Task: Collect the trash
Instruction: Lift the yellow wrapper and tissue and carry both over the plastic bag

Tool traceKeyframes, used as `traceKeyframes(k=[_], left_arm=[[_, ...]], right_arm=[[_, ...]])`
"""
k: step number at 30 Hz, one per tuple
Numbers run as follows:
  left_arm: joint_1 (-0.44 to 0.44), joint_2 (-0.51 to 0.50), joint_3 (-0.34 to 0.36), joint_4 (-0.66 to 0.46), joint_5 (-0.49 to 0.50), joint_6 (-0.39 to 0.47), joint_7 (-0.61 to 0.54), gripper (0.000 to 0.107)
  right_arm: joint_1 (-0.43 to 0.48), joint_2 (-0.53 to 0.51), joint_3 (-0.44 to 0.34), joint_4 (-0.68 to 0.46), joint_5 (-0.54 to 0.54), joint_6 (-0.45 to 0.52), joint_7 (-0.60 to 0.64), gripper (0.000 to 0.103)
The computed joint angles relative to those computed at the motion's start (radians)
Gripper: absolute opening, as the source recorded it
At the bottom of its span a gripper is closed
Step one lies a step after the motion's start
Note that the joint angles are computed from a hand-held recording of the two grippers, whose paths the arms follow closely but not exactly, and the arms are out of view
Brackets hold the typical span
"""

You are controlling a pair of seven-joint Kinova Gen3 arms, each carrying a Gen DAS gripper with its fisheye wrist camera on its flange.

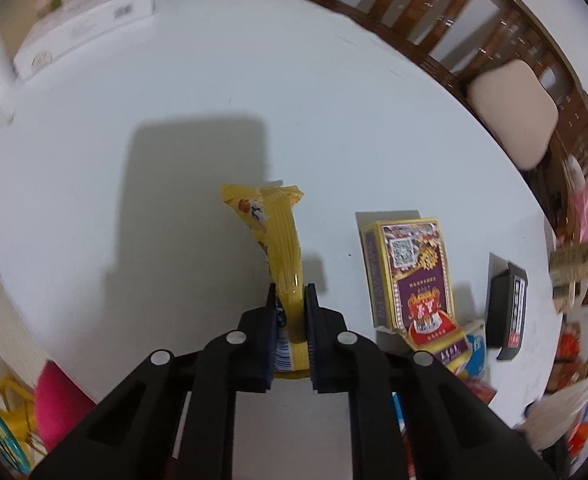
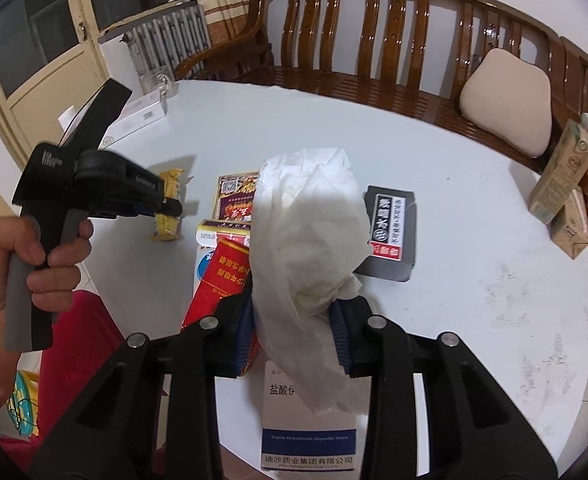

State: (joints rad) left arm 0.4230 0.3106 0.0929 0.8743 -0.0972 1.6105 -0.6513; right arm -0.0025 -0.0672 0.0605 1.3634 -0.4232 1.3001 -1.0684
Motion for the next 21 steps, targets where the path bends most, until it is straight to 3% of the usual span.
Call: traceKeyframes(k=[6,13,21], left_arm=[[0.01,-0.042,0.013,0.034,-0.028,-0.036,-0.075,0.012],[0.091,-0.094,0.027,0.009,-0.163,-0.043,-0.142,0.012],[0.183,-0.097,0.046,-0.116,-0.257,-0.011,-0.258,0.012]], right_arm=[[0.002,-0.019,0.003,-0.024,0.035,-0.008,-0.034,0.033],[-0.005,-0.061,0.005,-0.059,0.085,-0.018,-0.095,0.033],[-0.03,-0.144,0.007,-0.115,0.145,0.006,-0.167,0.033]])
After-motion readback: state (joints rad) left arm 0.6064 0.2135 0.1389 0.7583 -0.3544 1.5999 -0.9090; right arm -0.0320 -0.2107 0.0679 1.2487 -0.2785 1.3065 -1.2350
